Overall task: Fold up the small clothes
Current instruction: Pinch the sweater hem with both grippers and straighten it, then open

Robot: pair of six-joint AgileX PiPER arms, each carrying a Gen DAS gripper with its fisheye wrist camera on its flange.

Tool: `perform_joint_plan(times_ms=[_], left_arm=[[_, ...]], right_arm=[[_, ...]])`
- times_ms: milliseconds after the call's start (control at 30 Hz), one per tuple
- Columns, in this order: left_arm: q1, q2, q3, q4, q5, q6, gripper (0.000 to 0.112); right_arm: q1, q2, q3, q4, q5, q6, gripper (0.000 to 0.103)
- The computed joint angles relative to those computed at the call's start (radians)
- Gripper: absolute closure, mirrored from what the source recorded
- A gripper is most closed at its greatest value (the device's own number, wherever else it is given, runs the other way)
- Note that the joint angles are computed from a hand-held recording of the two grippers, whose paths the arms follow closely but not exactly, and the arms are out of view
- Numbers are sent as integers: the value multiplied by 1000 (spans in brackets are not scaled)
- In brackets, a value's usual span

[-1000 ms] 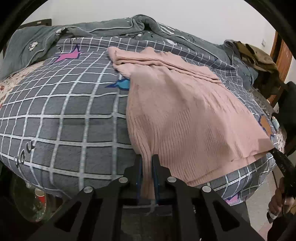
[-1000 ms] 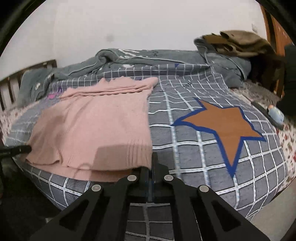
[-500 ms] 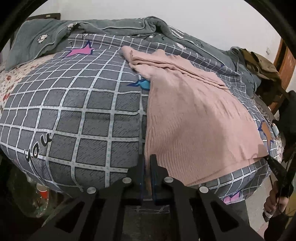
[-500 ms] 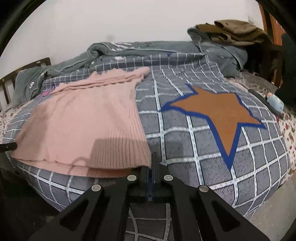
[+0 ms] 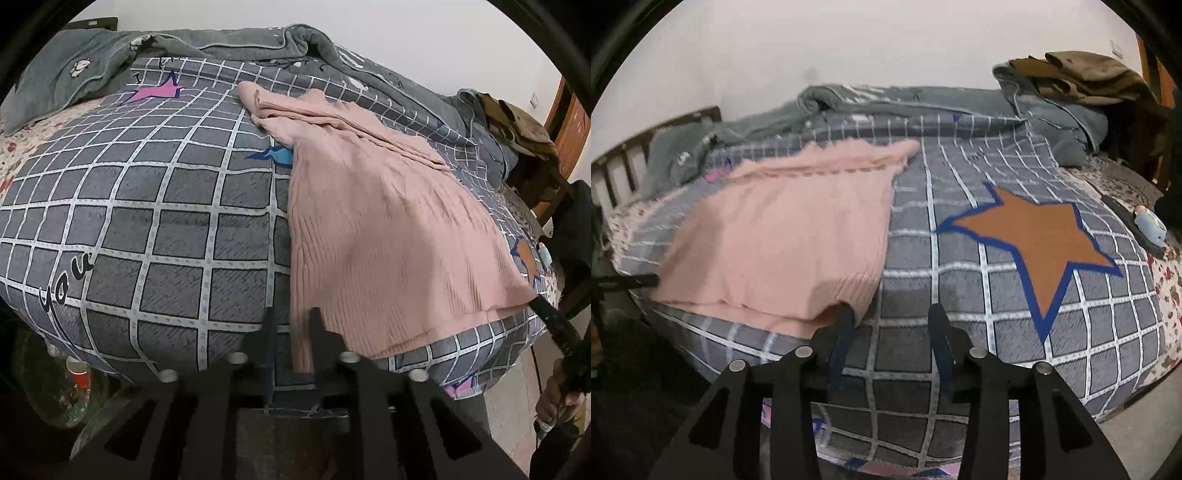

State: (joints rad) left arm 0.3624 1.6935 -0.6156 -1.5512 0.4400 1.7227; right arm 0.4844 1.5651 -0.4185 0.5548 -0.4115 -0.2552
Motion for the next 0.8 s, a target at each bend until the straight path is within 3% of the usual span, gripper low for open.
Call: perform_joint_plan(times_ms=[167, 233, 300, 433, 533, 800], left_arm=[[-4, -7, 9, -21, 9, 37, 86], [8, -10, 13, -23, 24, 47, 78], [19, -12, 16, -27, 33, 57, 77], [14, -2, 11, -33, 28, 53, 77], [-5, 0, 9, -43, 17, 55, 77], [-56, 19, -6, -26, -43, 22, 77]], right_arm=[[-57, 10, -50, -310, 72, 285, 57], [-44, -4, -41, -285, 68, 235, 58], [-52, -35, -12, -306, 51, 239, 58], [-112, -121, 37, -439, 55, 372, 57], [-143, -101, 5, -602, 77, 537, 57], [-59, 161, -184, -459, 152, 467, 57]])
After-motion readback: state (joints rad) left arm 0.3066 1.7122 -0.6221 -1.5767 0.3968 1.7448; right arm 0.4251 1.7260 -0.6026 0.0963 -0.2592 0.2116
